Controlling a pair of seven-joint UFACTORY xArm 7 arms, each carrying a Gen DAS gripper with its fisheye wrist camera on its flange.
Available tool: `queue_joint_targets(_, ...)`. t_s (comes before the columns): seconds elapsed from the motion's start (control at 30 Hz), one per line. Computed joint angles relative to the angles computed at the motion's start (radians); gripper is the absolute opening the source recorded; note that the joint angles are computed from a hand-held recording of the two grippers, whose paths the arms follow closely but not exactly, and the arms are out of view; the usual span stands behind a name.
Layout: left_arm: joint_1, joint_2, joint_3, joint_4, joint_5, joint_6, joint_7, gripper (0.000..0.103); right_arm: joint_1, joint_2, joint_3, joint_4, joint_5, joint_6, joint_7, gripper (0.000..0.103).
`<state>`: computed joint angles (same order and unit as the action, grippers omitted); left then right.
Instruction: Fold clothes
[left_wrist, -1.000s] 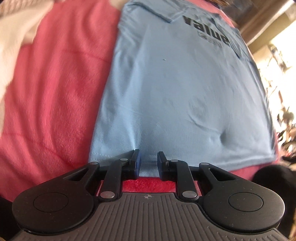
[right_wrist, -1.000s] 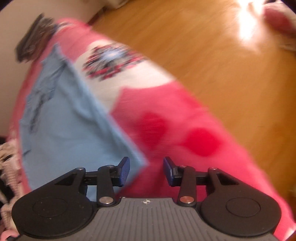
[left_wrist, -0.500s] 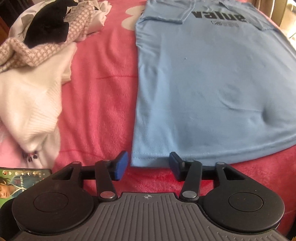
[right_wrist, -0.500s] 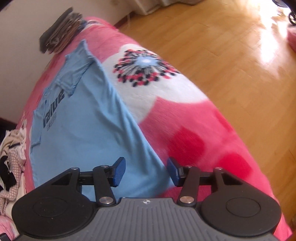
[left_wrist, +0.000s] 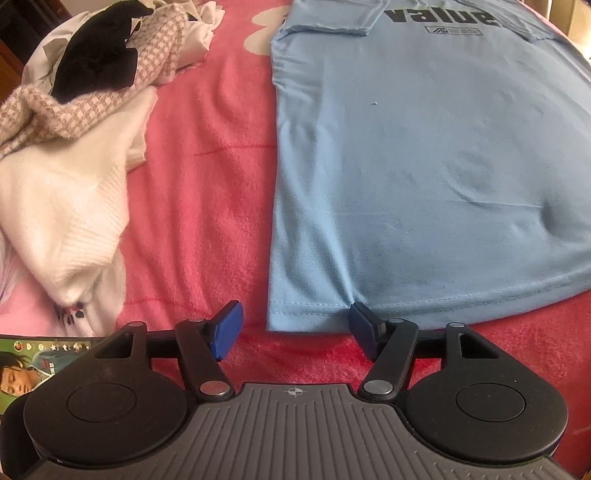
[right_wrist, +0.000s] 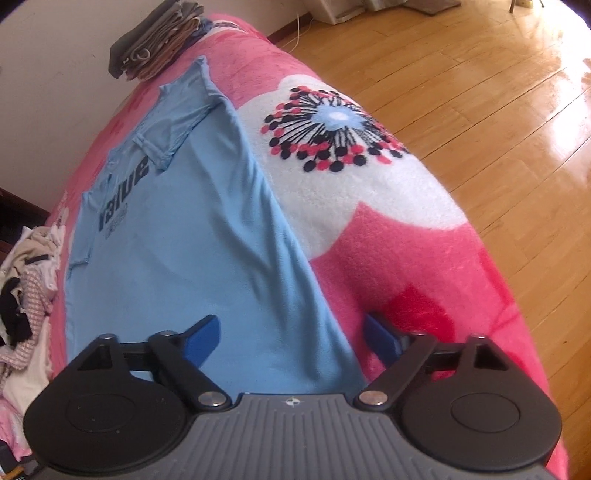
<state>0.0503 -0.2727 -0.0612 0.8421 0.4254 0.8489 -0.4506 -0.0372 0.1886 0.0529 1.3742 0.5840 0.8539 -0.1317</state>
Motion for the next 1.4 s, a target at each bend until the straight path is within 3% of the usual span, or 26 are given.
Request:
queue_joint_targets(0.3,0.006,0.004,0.009,0.002,-0.015,0.005,-0.034,0.077,0.022,0.006,0.006,0.005,-0.057,-0.008,-0.007,0.103)
queue_joint_targets(0.37,0.006,-0.01,0.031,-0.005,-0.064,-0.011,-0.014,0.077,0.019,0.001,0.007,-0.006,-0.043,-0.02,-0.01,0.103)
queue_joint_targets(0.5,0.004,-0.049,0.113,-0.018,-0.278,-0.052,0.108,0.077,0.013,-0.008,0.007,-0.027,-0.006,-0.044,-0.014,0.103)
queue_joint_targets(0.6,0.008,-0.034,0.158,0.017,-0.423,-0.032,0.22,0.071,0.011,-0.014,0.007,-0.042,0.019,-0.063,-0.016,0.103)
queue_joint_targets(0.8,0.039,-0.001,0.16,0.04,-0.51,-0.099,0.299,0.068,0.009,-0.015,0.007,-0.051,0.045,-0.073,-0.022,0.103)
queue_joint_targets(0.93,0.058,0.043,0.163,0.058,-0.567,-0.089,0.293,0.05,0.005,-0.017,0.007,-0.056,0.066,-0.074,-0.031,0.103)
queue_joint_targets(1.07,0.068,0.051,0.18,0.048,-0.65,-0.121,0.323,0.042,0.003,-0.018,0.006,-0.059,0.083,-0.075,-0.035,0.103)
queue_joint_targets(1.2,0.08,0.042,0.179,0.037,-0.679,-0.123,0.322,0.036,0.003,-0.017,0.006,-0.06,0.087,-0.076,-0.037,0.103)
queue_joint_targets(1.4,0.083,0.031,0.185,0.028,-0.703,-0.113,0.335,0.036,-0.002,-0.02,0.006,-0.069,0.116,-0.079,-0.047,0.103)
